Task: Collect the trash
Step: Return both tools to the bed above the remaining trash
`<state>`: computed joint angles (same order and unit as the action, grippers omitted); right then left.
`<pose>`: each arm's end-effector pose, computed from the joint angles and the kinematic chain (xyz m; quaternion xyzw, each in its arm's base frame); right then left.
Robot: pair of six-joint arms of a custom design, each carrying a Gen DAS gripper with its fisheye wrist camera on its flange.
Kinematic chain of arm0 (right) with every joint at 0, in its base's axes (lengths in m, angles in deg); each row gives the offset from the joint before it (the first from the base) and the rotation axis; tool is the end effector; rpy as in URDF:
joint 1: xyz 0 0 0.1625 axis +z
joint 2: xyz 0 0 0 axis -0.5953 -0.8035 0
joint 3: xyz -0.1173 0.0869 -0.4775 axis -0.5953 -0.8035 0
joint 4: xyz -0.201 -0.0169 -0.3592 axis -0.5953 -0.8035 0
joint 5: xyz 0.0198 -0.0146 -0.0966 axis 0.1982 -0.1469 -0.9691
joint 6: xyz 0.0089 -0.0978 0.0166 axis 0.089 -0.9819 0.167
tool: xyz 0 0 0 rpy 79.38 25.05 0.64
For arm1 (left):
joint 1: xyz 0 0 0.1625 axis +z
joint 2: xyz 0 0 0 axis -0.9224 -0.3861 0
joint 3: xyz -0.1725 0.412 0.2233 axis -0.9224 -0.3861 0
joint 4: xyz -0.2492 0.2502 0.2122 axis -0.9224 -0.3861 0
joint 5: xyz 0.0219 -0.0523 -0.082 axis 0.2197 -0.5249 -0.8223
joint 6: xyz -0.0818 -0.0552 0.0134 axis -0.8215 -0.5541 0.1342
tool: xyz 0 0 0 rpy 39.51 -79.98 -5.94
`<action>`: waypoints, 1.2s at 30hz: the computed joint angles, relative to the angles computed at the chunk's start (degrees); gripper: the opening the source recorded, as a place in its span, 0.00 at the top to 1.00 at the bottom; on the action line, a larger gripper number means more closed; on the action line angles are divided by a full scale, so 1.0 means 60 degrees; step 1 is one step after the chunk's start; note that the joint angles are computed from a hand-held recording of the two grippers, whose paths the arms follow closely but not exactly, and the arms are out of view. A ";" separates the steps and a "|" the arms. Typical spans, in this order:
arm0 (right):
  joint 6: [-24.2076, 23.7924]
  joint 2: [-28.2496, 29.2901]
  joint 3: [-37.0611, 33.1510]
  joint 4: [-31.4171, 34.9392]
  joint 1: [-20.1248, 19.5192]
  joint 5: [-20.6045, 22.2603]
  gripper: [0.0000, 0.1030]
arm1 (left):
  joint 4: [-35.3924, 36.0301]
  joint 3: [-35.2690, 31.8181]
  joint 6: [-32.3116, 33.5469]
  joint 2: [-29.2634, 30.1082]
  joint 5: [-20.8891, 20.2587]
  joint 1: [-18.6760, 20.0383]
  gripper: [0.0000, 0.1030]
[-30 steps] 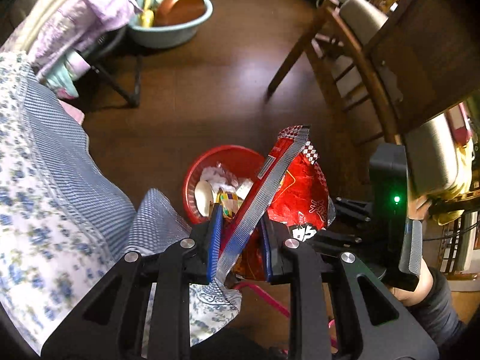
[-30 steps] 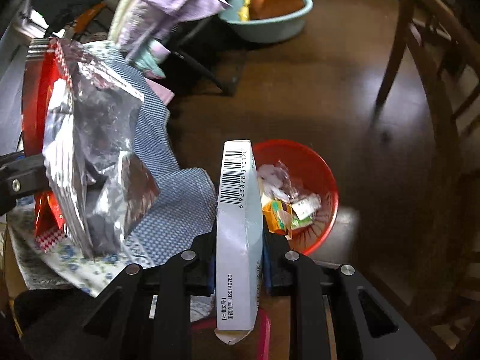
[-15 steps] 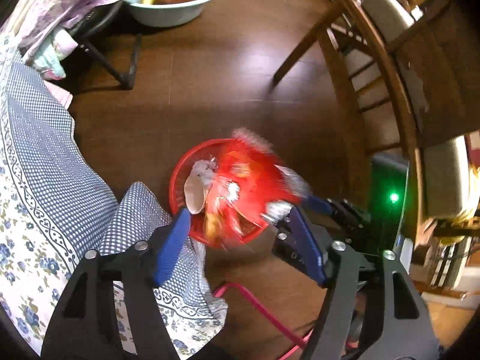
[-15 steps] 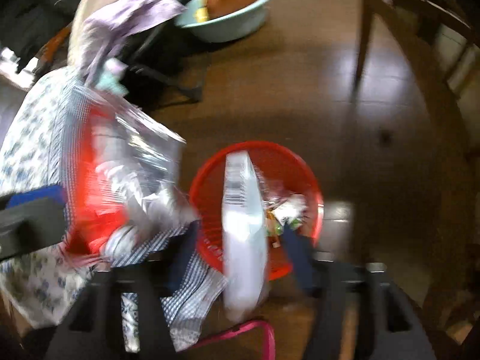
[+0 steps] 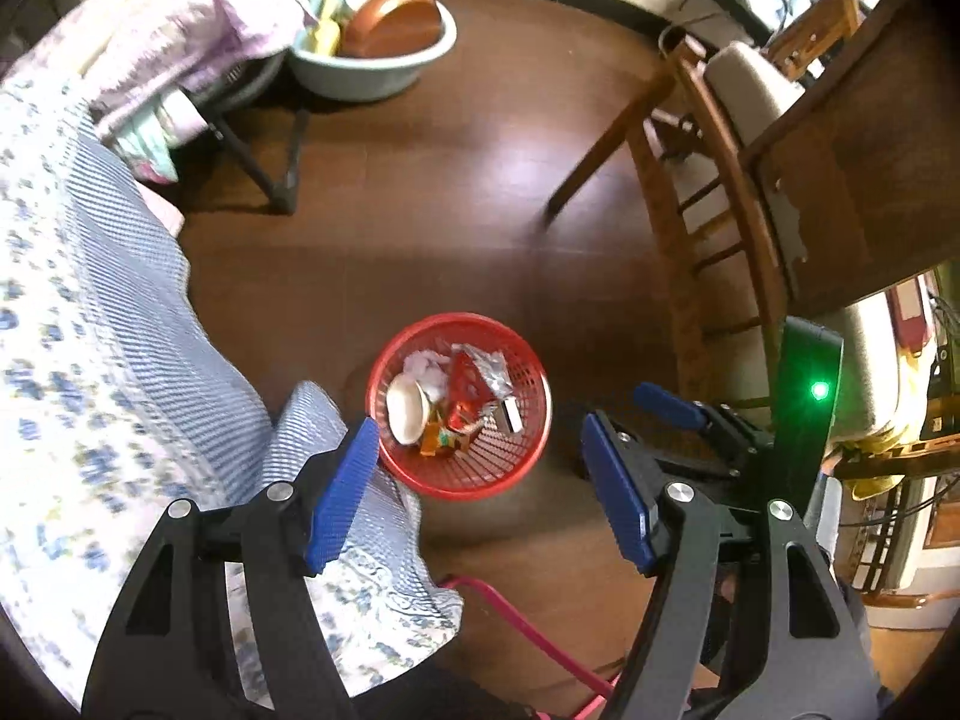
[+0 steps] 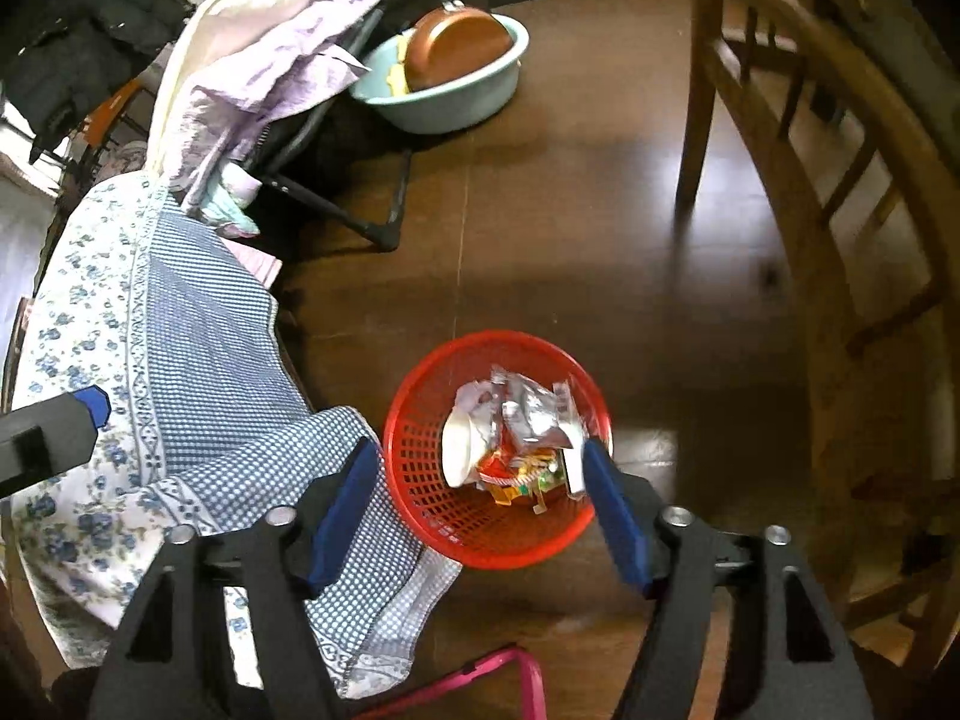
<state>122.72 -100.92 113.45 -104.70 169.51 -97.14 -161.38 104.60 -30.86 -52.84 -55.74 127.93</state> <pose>0.4475 -0.3965 -0.0710 -0.2946 -0.8539 0.3379 0.2645 -0.1146 -0.5470 0.4120 0.4194 0.8809 0.1121 0.1885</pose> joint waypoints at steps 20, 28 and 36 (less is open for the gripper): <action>-0.2544 0.0769 -0.4239 0.2875 0.0565 -0.0918 0.13 | -0.0821 -0.3931 0.0868 0.0494 0.0927 0.1406 0.30; -0.4537 0.1831 -0.6710 0.3075 0.0485 -0.0963 0.13 | -0.0849 -0.5962 0.0934 0.1281 0.1307 0.2253 0.30; -0.6081 0.3001 -0.9206 0.3496 0.0337 -0.0629 0.12 | -0.0926 -0.7739 0.1485 0.2238 0.1907 0.2875 0.30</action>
